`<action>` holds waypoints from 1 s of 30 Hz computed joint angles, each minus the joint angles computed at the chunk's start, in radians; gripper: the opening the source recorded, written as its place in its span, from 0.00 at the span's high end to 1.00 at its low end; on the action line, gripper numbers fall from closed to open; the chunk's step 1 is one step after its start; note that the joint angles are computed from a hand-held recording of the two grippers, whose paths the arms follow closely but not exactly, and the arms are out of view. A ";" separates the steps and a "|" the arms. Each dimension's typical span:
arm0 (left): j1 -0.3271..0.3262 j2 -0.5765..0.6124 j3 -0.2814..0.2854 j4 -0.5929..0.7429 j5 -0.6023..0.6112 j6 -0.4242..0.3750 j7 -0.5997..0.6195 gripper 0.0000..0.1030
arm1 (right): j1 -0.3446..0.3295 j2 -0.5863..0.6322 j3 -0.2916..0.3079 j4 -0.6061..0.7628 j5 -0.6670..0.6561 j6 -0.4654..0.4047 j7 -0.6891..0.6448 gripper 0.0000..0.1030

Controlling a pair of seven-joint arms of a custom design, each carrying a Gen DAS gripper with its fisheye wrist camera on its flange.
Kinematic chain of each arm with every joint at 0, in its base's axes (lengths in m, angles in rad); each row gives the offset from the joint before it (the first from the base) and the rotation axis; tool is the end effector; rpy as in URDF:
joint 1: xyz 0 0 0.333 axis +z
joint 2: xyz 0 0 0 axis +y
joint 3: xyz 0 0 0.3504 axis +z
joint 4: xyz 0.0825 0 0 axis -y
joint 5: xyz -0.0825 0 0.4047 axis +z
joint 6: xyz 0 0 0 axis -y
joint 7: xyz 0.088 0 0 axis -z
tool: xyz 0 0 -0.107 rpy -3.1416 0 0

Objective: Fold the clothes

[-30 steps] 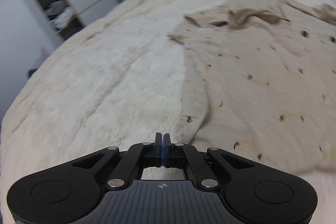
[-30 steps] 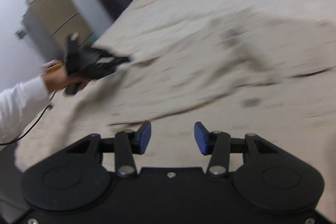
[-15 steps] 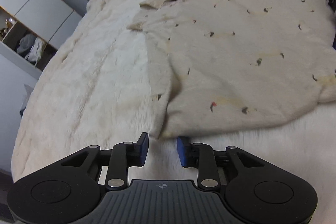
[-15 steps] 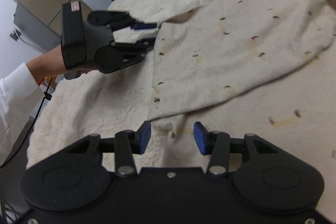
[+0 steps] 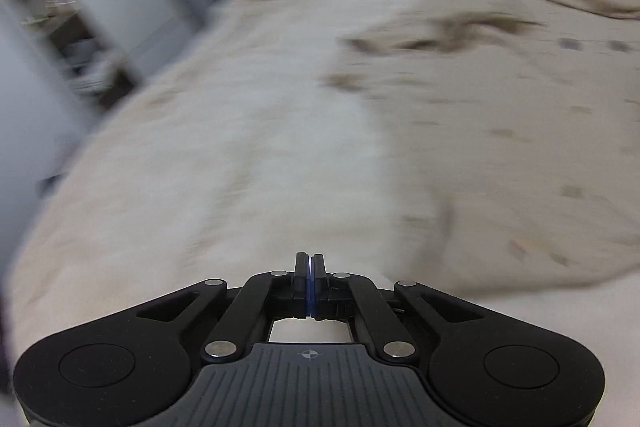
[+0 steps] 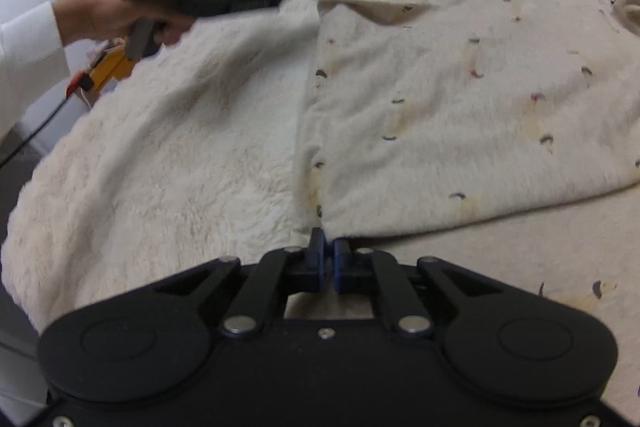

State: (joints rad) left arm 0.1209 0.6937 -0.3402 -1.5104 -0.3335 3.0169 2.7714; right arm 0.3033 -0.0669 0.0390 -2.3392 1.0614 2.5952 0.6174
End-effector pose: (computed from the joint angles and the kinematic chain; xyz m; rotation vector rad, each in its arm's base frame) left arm 0.7938 -0.0803 0.3803 -0.7408 2.2517 -0.7188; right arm 0.5070 0.1627 0.4088 -2.0436 1.2856 0.0723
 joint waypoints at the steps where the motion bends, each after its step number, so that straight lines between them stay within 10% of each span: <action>1: 0.010 -0.012 -0.008 -0.005 -0.011 -0.030 -0.011 1.00 | -0.002 -0.004 -0.003 0.000 0.006 -0.010 -0.003 0.95; 5: -0.028 -0.065 0.036 -0.018 0.010 -0.242 -0.015 0.72 | -0.014 -0.027 -0.019 -0.006 0.028 -0.050 -0.015 0.87; 8: -0.117 -0.060 0.153 0.023 0.003 -0.362 -0.312 0.51 | -0.032 -0.054 -0.039 -0.018 0.000 -0.104 0.009 0.77; 10: -0.065 -0.063 0.113 0.008 -0.132 -0.397 -0.419 0.51 | -0.042 -0.088 -0.058 -0.043 0.020 -0.116 -0.026 0.72; 19: 0.110 -0.129 -0.074 -0.205 -0.682 -0.405 -0.453 0.42 | -0.166 -0.163 -0.175 -0.082 -0.115 -0.106 0.025 0.66; 25: 0.047 -0.151 -0.080 -0.259 -0.872 -0.350 -0.374 0.43 | -0.242 -0.022 -0.242 0.084 -0.072 -0.053 -0.103 0.59; 30: -0.038 -0.140 -0.093 -0.260 -1.095 -0.181 -0.262 0.47 | -0.289 0.190 -0.209 0.311 -0.015 -0.226 -0.160 0.58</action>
